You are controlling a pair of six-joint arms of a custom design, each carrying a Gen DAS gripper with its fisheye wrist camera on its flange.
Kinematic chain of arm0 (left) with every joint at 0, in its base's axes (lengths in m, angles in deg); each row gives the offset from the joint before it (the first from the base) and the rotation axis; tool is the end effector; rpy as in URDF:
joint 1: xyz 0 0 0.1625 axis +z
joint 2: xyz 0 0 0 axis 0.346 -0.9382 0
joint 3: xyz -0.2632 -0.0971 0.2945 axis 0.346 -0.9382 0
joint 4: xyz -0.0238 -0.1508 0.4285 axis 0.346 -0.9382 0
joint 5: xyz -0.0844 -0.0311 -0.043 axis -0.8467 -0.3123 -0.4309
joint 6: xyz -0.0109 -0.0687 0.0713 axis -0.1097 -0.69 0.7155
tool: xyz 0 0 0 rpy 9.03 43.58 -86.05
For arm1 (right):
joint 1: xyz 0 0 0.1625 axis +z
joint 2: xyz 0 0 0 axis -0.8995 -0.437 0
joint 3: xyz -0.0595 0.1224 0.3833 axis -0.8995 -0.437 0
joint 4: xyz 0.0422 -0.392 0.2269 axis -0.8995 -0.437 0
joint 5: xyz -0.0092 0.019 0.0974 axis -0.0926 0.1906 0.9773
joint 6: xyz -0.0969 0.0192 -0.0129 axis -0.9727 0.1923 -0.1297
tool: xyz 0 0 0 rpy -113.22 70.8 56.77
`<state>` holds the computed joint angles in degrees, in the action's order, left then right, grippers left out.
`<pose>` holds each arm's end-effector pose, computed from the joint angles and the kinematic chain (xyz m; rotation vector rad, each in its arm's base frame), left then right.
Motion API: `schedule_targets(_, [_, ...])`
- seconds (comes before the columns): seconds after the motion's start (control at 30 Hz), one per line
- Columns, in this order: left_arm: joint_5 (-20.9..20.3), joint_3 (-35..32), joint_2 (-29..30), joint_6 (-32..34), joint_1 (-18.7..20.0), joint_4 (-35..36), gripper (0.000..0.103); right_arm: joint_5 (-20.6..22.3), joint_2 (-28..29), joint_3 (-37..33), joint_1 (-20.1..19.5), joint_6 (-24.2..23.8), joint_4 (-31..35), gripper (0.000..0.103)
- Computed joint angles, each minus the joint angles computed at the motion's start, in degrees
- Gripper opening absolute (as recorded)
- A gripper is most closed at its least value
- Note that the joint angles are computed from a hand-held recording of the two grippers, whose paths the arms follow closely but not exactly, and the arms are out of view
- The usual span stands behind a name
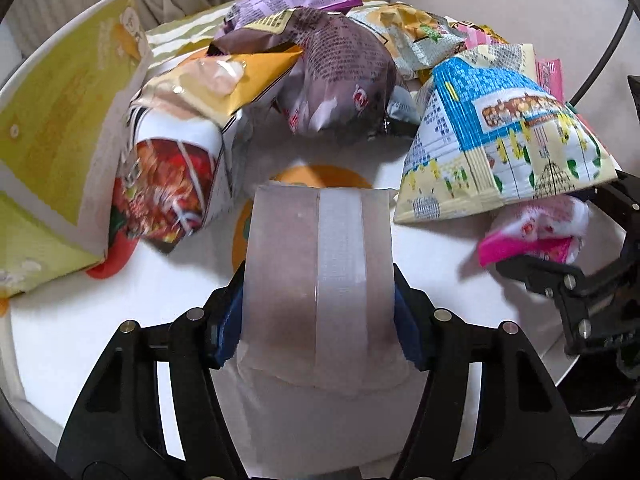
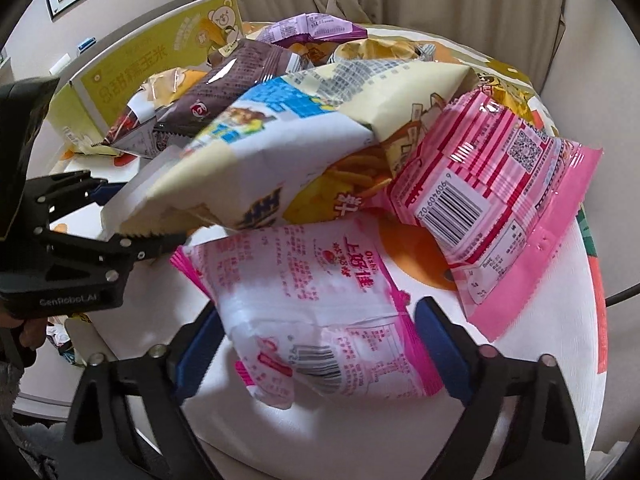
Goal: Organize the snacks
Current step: 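Grasp the white wrapped packet with the left tool while the right tool grasps the pink-white packet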
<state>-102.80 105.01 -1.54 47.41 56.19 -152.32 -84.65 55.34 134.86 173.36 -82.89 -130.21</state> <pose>0.0052 -0.8178 0.2612 0.4947 2.3528 -0.4558 0.3521 -0.7649 -0.0701 0.7551 -2.4364 0.3912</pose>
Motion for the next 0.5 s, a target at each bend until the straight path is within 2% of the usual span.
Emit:
schedule_targets(0.07, [0.19,1.8,-1.23,-0.72,-0.16,-0.22,0.06,-0.2,0.24,-0.46,-0.07,-0.21,-0.17,0.072])
schedule_targets(0.23, [0.36,5.16,-3.82,-1.38,-0.2,-0.63,0.059,0.3,-0.94,1.63,-0.01,0.2,-1.92,0.058])
schedule_targets(0.47, [-0.3,9.87,-7.47,-4.35,-0.99,-0.45,0.059,0.08,-3.29,5.59,0.28,1.08,-3.8,0.054])
schedule_targets(0.5, [-0.23,12.09,-9.05,-5.13,-1.53,-0.7,0.059,-0.01,-3.68,6.17,0.37,1.37,-4.08,0.054])
